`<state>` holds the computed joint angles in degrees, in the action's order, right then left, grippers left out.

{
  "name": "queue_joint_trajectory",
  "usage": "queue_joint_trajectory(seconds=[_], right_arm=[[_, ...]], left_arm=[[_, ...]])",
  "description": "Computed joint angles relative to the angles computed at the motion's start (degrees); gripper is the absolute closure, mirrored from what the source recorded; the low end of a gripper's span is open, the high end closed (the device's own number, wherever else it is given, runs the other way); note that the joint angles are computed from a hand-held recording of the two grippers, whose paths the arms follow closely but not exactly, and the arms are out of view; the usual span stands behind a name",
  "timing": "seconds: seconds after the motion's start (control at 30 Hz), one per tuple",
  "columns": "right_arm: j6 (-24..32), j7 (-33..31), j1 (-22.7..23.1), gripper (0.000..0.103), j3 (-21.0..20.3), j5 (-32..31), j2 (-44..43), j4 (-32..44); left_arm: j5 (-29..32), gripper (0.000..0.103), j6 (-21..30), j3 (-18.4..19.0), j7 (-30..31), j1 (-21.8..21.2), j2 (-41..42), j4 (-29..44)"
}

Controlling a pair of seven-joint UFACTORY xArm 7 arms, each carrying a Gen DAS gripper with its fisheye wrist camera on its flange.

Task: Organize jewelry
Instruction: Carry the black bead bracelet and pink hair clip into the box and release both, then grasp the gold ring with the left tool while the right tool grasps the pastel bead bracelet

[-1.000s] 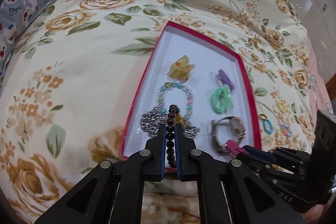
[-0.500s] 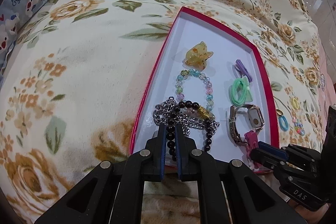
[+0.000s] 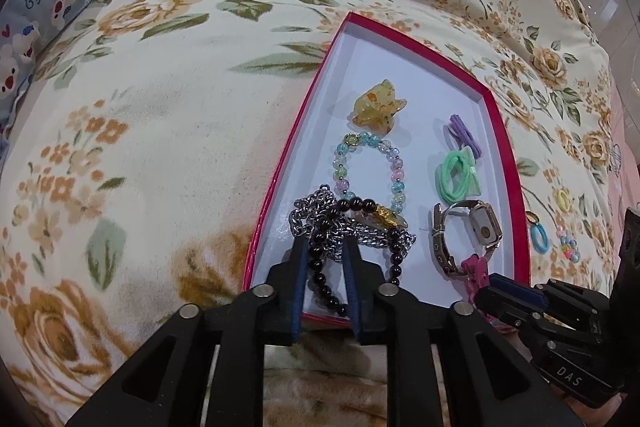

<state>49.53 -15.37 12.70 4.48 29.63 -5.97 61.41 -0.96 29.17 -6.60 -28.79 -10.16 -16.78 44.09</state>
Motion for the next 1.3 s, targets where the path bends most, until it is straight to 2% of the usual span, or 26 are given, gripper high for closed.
queue_joint_trajectory(seconds=[0.13, 0.2, 0.27, 0.37, 0.63, 0.9, 1.3], right_arm=[[0.0, 0.16, -0.01, 0.083, -0.04, 0.22, -0.66, -0.32], [0.18, 0.03, -0.02, 0.077, -0.23, 0.69, -1.22, -0.49], [-0.03, -0.08, 0.03, 0.071, -0.36, 1.2, -2.07, -0.83], [-0.35, -0.34, 0.03, 0.07, -0.74, 1.66, -3.55, -1.32], [-1.79, 0.48, -0.65, 0.063, -2.5, 1.39, -7.93, -3.71], [-2.25, 3.45, -2.83, 0.063, -4.56, -1.7, -12.68, -7.22], [-2.79, 6.98, -6.75, 0.063, -7.81, -6.08, -18.78, -11.58]], left_arm=[[1.14, 0.082, 0.41, -0.54, -0.95, 0.21, -0.75, -0.22], [1.09, 0.081, 0.48, -0.53, -1.07, 0.08, -1.21, -0.45], [0.41, 0.075, 0.37, -0.28, -0.99, -0.21, -1.84, -0.82], [0.94, 0.064, 0.58, -0.79, -1.82, 0.07, -2.93, -1.08], [2.63, 0.052, 1.14, -2.04, -3.85, 0.28, -5.53, -1.66], [2.1, 0.049, 2.27, -2.45, -3.22, -1.43, -6.24, -0.87], [0.94, 0.049, 3.05, -3.98, 0.23, -5.84, -2.7, 3.73]])
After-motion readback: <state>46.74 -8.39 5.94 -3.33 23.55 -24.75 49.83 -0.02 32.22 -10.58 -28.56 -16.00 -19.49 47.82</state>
